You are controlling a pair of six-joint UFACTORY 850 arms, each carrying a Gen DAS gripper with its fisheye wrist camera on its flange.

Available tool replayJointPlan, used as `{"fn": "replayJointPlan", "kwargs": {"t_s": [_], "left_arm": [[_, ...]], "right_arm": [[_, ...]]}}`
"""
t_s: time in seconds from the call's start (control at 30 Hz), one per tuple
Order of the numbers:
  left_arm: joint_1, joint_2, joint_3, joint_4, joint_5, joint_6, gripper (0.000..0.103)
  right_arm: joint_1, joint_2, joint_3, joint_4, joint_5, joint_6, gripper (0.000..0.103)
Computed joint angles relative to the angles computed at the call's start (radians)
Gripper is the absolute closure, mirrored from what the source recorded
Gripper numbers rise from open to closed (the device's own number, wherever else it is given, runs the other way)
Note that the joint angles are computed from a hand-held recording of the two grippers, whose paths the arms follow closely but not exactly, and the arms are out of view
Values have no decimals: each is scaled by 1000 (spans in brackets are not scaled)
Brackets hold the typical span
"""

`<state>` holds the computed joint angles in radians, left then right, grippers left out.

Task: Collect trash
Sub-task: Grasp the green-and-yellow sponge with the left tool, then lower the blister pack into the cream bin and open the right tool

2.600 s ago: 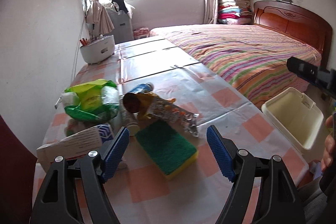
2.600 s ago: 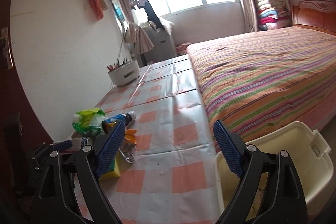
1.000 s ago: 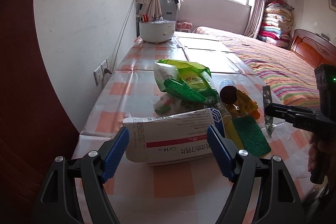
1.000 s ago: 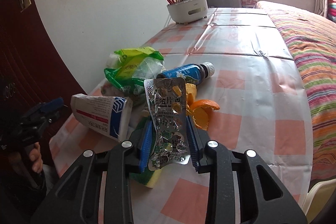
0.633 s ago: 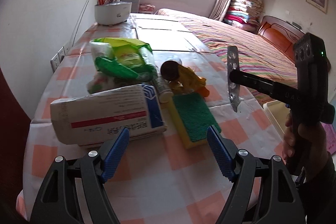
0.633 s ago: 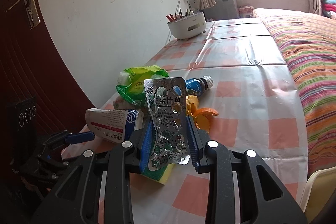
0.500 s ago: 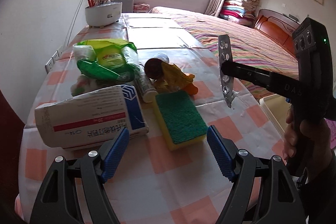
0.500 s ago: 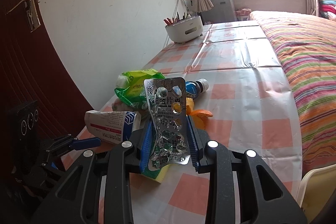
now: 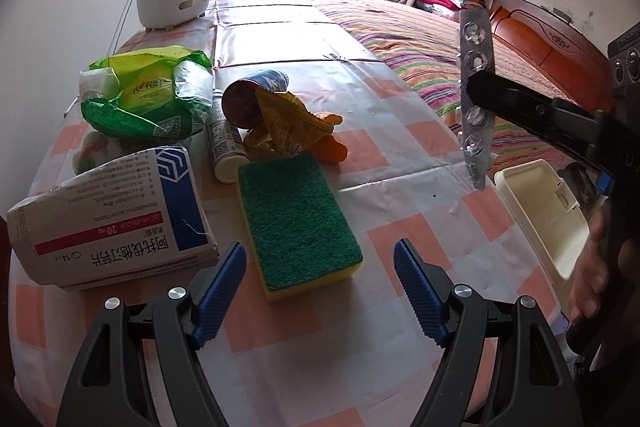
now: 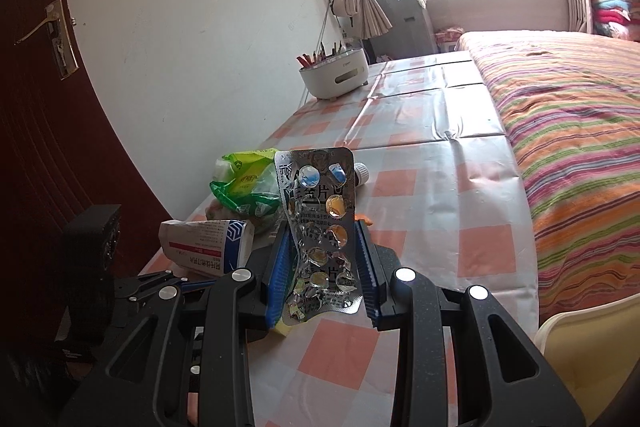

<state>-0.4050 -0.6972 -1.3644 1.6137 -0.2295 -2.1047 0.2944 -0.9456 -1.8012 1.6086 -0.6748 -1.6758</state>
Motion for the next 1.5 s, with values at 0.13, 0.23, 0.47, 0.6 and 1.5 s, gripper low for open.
{"fn": "replayJointPlan", "kwargs": {"t_s": [0.13, 0.23, 0.47, 0.6, 1.5], "left_arm": [[0, -30, -46, -139, 0, 131, 29], [-2, -52, -80, -224, -18, 215, 29], [3, -83, -123, -363, -32, 325, 29], [8, -96, -138, -415, -46, 344, 29], [-44, -83, -121, -118, -158, 109, 49]], "right_arm": [[-7, 7, 13, 16, -7, -18, 73], [-13, 13, 24, 30, -11, -32, 73], [-32, 29, 52, 59, -25, -54, 73], [-43, 36, 67, 74, -32, -64, 72], [-136, 153, 264, 295, -45, -270, 72]]}}
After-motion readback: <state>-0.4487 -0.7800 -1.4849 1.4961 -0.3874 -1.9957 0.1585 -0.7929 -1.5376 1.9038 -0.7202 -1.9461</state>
